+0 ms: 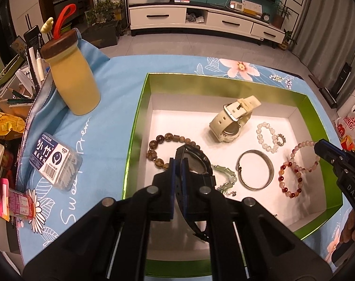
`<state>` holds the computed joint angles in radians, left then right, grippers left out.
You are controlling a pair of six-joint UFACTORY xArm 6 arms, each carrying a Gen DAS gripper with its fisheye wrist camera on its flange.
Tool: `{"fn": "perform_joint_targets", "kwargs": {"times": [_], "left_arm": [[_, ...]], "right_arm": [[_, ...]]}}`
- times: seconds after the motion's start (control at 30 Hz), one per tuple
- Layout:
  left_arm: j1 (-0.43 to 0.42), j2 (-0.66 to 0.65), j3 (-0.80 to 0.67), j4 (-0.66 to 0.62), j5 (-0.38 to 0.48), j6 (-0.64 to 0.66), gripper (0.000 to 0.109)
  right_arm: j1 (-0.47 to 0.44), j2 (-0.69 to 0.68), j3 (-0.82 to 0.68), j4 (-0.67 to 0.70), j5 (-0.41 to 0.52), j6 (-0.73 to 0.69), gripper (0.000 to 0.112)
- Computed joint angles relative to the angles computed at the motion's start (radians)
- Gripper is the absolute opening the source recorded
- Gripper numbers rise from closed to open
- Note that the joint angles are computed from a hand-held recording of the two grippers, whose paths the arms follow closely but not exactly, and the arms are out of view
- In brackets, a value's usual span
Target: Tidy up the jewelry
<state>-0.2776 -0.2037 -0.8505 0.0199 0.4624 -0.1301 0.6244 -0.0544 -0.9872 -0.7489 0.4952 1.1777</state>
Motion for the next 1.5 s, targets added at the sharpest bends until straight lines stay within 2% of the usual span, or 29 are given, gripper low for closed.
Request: {"fn": "perform_joint_targets", "kwargs": {"times": [0.1,0.17,0.2,0.23,0.3,0.33,0.37,0.43,0.5,0.53,0.63,0.7,0.83,0.93,1.0,1.23,1.5], "left_arm": [[-0.003,-0.009,0.001,0.025,0.006,-0.015,0.015],[-0.006,-0.027,0.001,0.014,0.014,-0.004,0.037],[-0.007,-0.037,-0.001,0.012,0.023,-0.004,0.056],[-0.008,-0.050,-0.002,0.009,0.032,-0.004,0.065],[-0.013,-0.083,-0.006,0.018,0.056,-0.002,0.071],[-0.015,-0.094,-0.016,0.026,0.081,-0.002,0.084],[-0.019,-0.105,-0.029,0.028,0.109,0.003,0.092],[-0.025,-0.129,-0.058,0.045,0.162,-0.001,0.100],[-0.029,-0.146,-0.097,0.055,0.225,-0.002,0.101],[-0.029,-0.149,-0.124,0.049,0.262,0.006,0.101],[-0.028,-0.152,-0.202,0.032,0.360,0.014,0.101],[-0.019,-0.145,-0.268,-0.032,0.425,0.053,0.101],[-0.006,-0.137,-0.355,-0.083,0.494,0.055,0.101],[-0.022,-0.123,-0.408,0.001,0.539,-0.007,0.101],[-0.026,-0.126,-0.413,0.031,0.540,-0.019,0.101],[-0.026,-0.133,-0.405,0.057,0.553,-0.046,0.101],[-0.022,-0.135,-0.385,0.028,0.543,-0.021,0.101]], "right_arm": [[0.001,0.006,-0.007,0.053,0.012,-0.040,0.009],[0.002,-0.001,-0.006,0.070,0.019,-0.050,0.010],[0.007,-0.007,-0.007,0.081,0.029,-0.061,0.014],[0.012,-0.014,-0.009,0.093,0.039,-0.071,0.019],[0.029,-0.036,-0.013,0.112,0.070,-0.083,0.050],[0.038,-0.048,-0.019,0.114,0.090,-0.085,0.057],[0.048,-0.059,-0.027,0.115,0.111,-0.090,0.067],[0.075,-0.076,-0.067,0.131,0.183,-0.123,0.076],[0.098,-0.087,-0.118,0.166,0.262,-0.177,0.095],[0.107,-0.089,-0.147,0.182,0.307,-0.198,0.100],[0.119,-0.095,-0.230,0.249,0.404,-0.262,0.102],[0.113,-0.093,-0.288,0.324,0.464,-0.305,0.102],[0.119,-0.086,-0.368,0.356,0.537,-0.322,0.102],[0.128,-0.079,-0.401,0.357,0.560,-0.332,0.102],[0.134,-0.074,-0.407,0.359,0.559,-0.337,0.102],[0.132,-0.051,-0.413,0.385,0.547,-0.345,0.102],[0.139,-0.040,-0.418,0.368,0.552,-0.338,0.102]]}}
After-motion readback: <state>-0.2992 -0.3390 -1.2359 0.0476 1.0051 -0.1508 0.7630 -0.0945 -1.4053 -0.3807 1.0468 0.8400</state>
